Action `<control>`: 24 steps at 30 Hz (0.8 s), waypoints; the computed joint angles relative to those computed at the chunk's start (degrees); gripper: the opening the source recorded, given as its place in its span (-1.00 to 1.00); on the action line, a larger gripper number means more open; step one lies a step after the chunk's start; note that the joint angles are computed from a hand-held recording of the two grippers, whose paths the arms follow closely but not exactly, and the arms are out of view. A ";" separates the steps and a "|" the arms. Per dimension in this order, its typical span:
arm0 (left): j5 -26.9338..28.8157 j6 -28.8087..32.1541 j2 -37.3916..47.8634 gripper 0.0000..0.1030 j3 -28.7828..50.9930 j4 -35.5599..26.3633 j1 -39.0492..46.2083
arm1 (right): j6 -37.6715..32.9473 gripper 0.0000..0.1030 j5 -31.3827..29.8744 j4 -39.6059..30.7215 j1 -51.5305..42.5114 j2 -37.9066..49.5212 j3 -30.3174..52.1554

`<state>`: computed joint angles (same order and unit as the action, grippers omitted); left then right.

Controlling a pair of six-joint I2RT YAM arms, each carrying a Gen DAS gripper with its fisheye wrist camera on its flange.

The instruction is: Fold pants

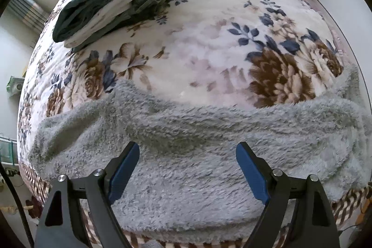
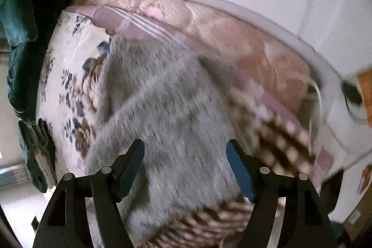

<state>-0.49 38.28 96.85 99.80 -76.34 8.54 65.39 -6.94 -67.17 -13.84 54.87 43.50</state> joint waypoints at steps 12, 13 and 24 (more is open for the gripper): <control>0.13 -2.25 -1.88 0.65 -2.71 1.26 -3.65 | -6.51 -0.99 19.38 -5.26 11.68 18.36 18.98; 0.09 -2.36 -1.77 0.65 -2.58 1.01 -3.59 | -6.70 -0.99 22.18 -7.15 12.71 18.67 22.39; -1.68 -3.08 -0.81 0.65 -2.88 2.18 -3.83 | -23.64 -0.12 -12.61 8.21 7.50 45.40 36.06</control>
<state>-2.18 35.20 96.05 96.92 -74.16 4.71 41.75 -19.54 -58.96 -6.34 100.27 79.56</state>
